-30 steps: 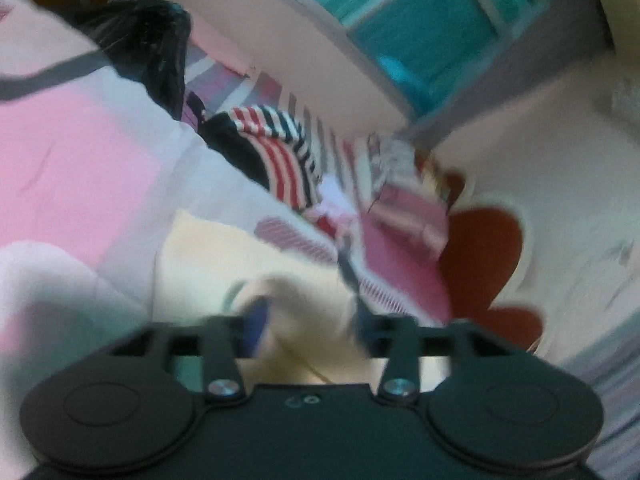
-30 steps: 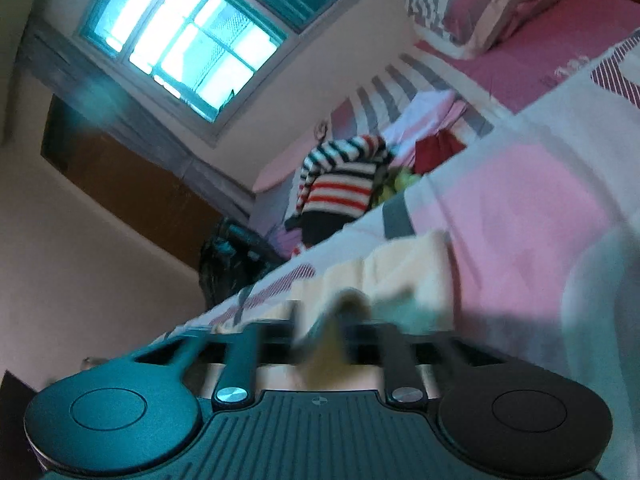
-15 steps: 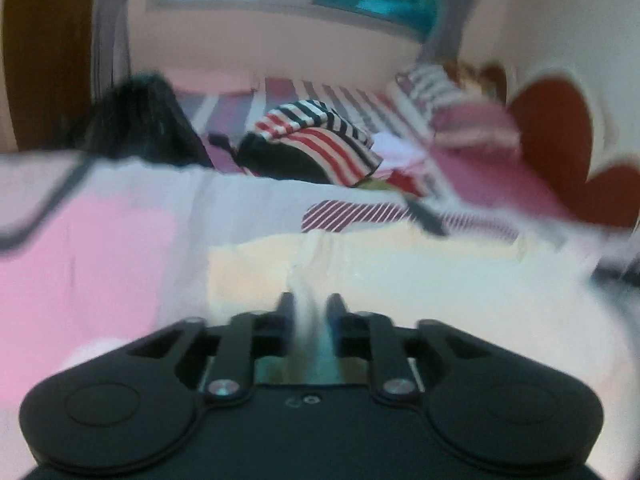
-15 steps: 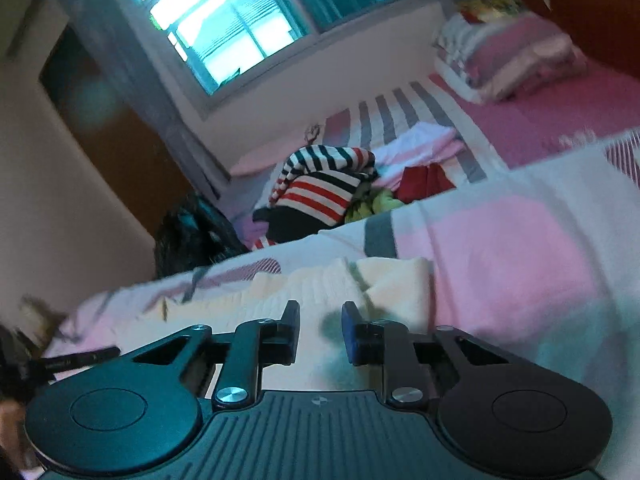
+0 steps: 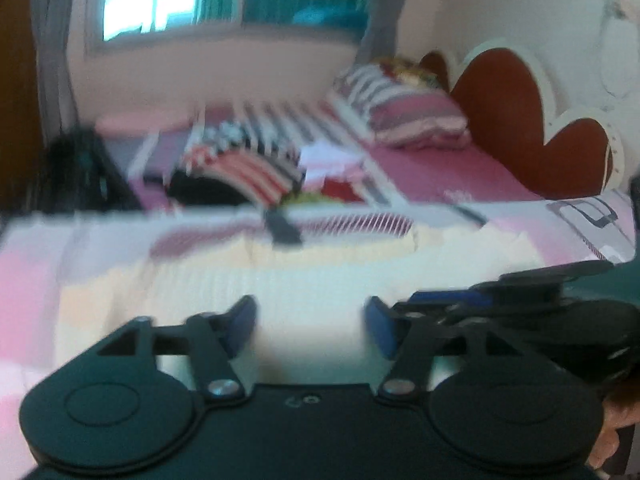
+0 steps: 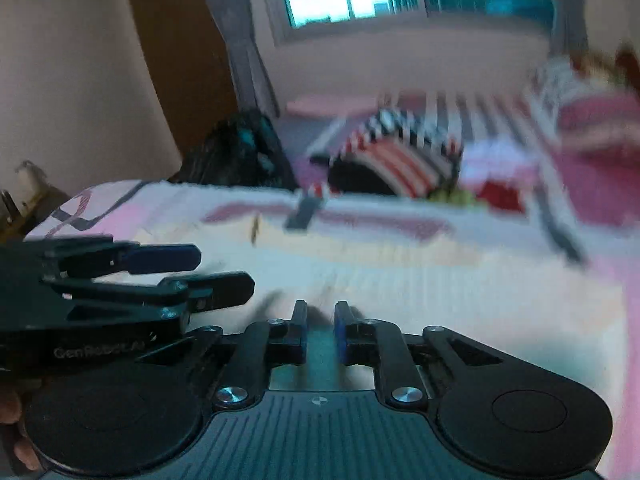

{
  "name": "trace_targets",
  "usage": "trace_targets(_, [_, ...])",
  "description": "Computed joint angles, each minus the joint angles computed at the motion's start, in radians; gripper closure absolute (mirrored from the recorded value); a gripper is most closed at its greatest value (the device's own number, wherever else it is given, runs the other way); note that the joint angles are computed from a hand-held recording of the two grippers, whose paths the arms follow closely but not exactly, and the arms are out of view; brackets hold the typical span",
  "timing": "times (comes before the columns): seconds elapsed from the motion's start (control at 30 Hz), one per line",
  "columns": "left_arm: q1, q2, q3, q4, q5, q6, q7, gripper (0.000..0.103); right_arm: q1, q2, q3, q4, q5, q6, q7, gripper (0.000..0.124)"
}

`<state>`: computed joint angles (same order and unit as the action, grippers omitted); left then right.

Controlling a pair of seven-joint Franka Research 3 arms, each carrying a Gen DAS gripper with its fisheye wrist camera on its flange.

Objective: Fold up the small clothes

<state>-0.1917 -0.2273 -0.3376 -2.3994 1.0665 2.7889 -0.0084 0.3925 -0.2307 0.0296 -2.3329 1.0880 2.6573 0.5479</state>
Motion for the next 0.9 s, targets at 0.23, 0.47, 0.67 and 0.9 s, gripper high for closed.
trace_targets(0.23, [0.028,-0.176,0.005,-0.177,0.000,-0.122,-0.050,0.027,-0.122,0.037,0.018,-0.040,-0.192,0.285,0.200,0.109])
trace_targets(0.47, [-0.012,-0.148,-0.107,-0.071,0.037,-0.208,-0.056,0.037,0.031,-0.134,-0.083,-0.115,0.079,0.155,-0.067,0.108])
trace_targets(0.67, [-0.122,-0.041,-0.100,-0.008,-0.050,-0.282,0.054,0.030,0.029,-0.194,0.011,-0.215,-0.095,0.120,0.007,0.108])
trace_targets(0.9, [-0.132,-0.176,-0.047,-0.141,-0.088,-0.281,0.056,0.027,-0.034,-0.221,-0.030,-0.241,-0.192,0.151,0.132,0.109])
